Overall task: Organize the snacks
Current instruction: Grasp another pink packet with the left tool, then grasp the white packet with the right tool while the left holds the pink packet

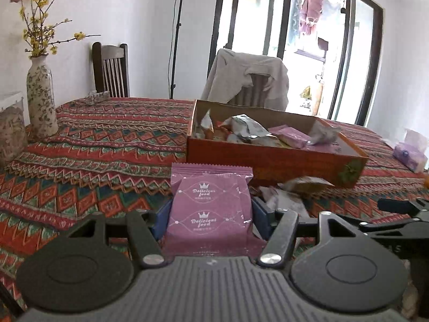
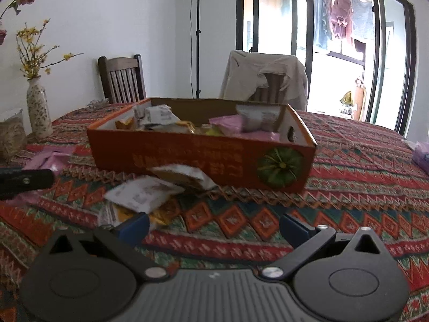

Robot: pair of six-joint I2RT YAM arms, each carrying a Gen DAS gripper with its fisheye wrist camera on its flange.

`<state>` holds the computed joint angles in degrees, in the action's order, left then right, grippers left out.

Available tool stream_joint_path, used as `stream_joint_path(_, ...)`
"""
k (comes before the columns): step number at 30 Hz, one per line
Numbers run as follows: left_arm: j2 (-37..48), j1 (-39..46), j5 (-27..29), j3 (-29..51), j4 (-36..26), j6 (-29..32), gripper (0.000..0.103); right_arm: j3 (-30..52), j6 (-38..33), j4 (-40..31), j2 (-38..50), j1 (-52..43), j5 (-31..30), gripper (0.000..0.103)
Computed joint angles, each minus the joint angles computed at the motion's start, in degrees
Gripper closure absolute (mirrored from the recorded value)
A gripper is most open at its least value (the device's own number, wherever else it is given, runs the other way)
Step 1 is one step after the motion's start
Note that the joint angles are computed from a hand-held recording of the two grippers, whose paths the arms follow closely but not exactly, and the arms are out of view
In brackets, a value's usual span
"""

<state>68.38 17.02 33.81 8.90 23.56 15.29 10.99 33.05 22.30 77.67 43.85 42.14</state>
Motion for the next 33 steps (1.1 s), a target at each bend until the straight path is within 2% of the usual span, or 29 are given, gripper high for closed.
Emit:
stream_joint_path(4, 8.32, -3.61, -2.85, 1.97, 8.87, -3.05, 0.039, 3.35, -1.71, 0.27, 1.85, -2.05, -0.44, 0.0)
stream_joint_path(7, 14.61, -6.16, -5.87, 1.83, 17.95, -5.38, 0.039, 5.88, -2.64, 0.61, 3.73, -4.27, -1.41, 0.0)
stream_joint_path(9, 18.8, -6.27, -5.22, 2.55, 21.07, -6.53, 0.039, 7.47, -3.37, 1.34, 5.5, -5.73, -2.72, 0.0)
stream_joint_path(15, 23.34, -4.81, -2.7, 5.29, 20.03, -7.36, 0.039, 12.36, -5.2, 3.14, 12.11, -9.22, -6.6, 0.0)
stream_joint_path(19, 23.64, -4.6, -1.7, 3.88, 22.62, -6.46, 0.039, 15.62, -5.77, 3.98, 16.21, -11.23, -10.08, 0.0)
stream_joint_path(25, 23.93, -4.2, -1.01, 3.53, 23.81, -6.7, 0.04, 16.98, -6.0, 6.76, 19.54, -11.87, -11.59, 0.002)
stream_joint_path(29, 24.08, -3.38, 0.01, 3.89, 23.12, -7.09, 0.04, 15.48, -7.3, 11.59, 21.13, -11.83, -13.66, 0.01)
stream_joint_path(33, 23.92, -3.15, 0.3, 3.91, 22.91, -7.23, 0.039, 14.18, -8.32, 15.08, 21.62, -11.79, -15.49, 0.025)
